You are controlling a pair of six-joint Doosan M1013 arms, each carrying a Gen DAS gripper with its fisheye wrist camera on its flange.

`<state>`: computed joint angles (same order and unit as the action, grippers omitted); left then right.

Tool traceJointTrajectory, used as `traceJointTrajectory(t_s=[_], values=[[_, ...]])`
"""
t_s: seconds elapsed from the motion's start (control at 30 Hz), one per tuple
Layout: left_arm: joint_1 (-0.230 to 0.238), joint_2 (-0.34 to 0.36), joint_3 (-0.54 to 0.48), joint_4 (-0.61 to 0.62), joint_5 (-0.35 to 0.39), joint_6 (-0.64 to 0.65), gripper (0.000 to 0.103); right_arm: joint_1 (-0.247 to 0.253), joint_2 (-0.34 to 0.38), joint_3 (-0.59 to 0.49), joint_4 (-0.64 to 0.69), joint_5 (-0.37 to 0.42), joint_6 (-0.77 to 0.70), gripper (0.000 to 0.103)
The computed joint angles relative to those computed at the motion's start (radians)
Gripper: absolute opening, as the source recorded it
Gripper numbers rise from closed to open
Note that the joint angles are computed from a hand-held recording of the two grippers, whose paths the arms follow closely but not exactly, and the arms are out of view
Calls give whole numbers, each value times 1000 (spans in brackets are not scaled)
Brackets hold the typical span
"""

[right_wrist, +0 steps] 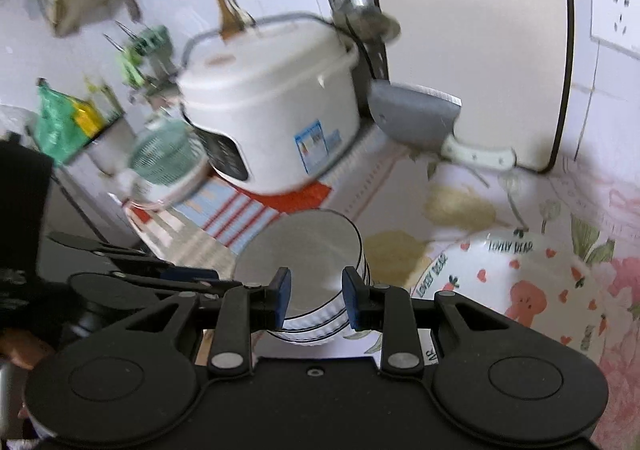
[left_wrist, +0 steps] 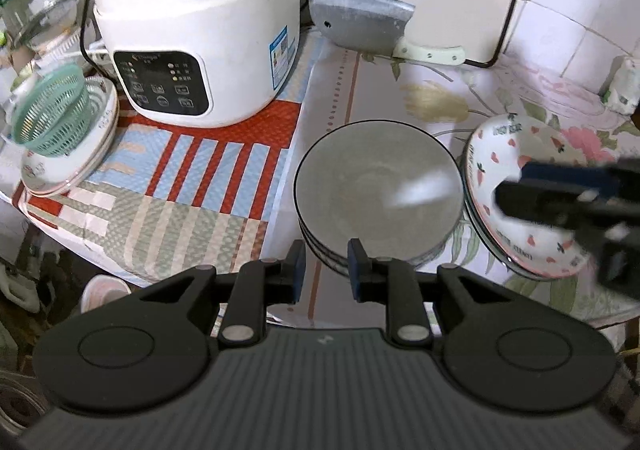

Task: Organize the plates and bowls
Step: 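Lower the bowl into the nested bowls and open both grippers, then close both grippers on the rim of the three-bowl stack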

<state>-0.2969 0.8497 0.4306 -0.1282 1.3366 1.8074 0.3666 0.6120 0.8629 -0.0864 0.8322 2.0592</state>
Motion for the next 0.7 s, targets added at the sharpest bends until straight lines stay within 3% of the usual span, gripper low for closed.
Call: traceJointTrajectory(t_s=[0.17, 0.3, 0.43, 0.53, 0.7], values=[[-1, -96, 168, -7, -125, 57, 23, 8, -83, 128, -34, -156, -14, 33], [9, -141, 241, -70, -184, 98, 23, 16, -135, 206, -94, -246, -31, 35], [18, -166, 287, -165, -232, 131, 24, 26, -182, 281, -191, -339, -10, 43], [22, -188, 331, -241, -263, 179, 24, 41, -203, 325, -361, -365, 134, 44], [23, -224, 417, -336, -329, 239, 24, 50, -218, 388, -497, -391, 336, 44]])
